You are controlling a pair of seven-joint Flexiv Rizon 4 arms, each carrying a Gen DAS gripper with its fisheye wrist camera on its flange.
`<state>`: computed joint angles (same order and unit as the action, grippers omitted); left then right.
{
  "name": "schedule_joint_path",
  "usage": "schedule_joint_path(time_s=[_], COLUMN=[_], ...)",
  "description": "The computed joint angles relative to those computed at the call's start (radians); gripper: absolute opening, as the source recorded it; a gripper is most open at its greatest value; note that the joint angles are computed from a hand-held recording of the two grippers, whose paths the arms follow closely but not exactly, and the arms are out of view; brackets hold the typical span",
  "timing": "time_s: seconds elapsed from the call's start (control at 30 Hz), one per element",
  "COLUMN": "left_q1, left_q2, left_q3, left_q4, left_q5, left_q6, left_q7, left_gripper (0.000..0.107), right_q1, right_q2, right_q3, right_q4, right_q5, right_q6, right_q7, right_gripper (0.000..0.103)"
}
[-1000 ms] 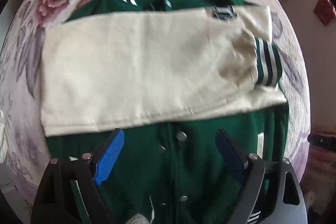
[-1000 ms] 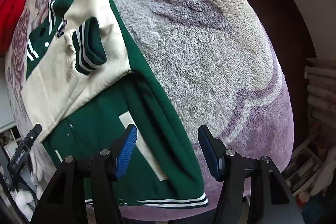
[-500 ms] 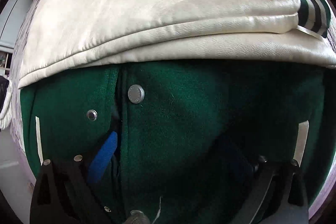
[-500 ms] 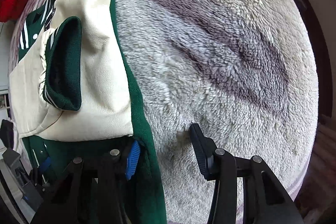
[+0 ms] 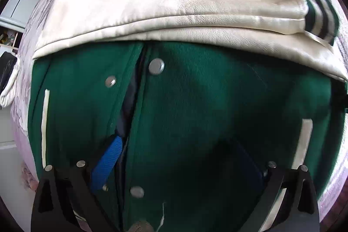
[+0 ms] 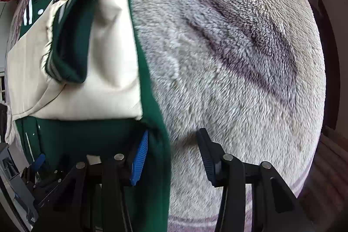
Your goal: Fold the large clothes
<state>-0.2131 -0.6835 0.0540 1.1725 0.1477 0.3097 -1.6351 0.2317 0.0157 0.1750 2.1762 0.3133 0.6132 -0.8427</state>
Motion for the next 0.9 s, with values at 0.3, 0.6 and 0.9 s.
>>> schedule_joint_path(time_s=[0.3, 0.6, 0.9], left_q1=[0.025, 0.082, 0.215], left_q2=[0.198, 0.149, -0.138], left_q3=[-0.002, 0.072, 0.128], left_q4=[0.271, 0.114, -0.172], left_q5=[0.002, 0.229, 0.296], left_q6=[0.065, 0.111, 0.181], left_q7=[-0.035, -0.057, 0.161], left_gripper=[0.103, 0.103, 0.103], right_q1=[0.047, 0.114, 0.218], right_q2=[0.101, 0.123, -0.225], right_q3=[0.028, 0.051, 0.082], right_q4=[0.065, -0.085, -0.346], right_q5=[0.025, 0.066, -0.029], right_q6=[-0.160, -0.152, 0.028], right_q7=[0.072, 0.129, 0.290], right_gripper=[0.053, 0.057, 0.057])
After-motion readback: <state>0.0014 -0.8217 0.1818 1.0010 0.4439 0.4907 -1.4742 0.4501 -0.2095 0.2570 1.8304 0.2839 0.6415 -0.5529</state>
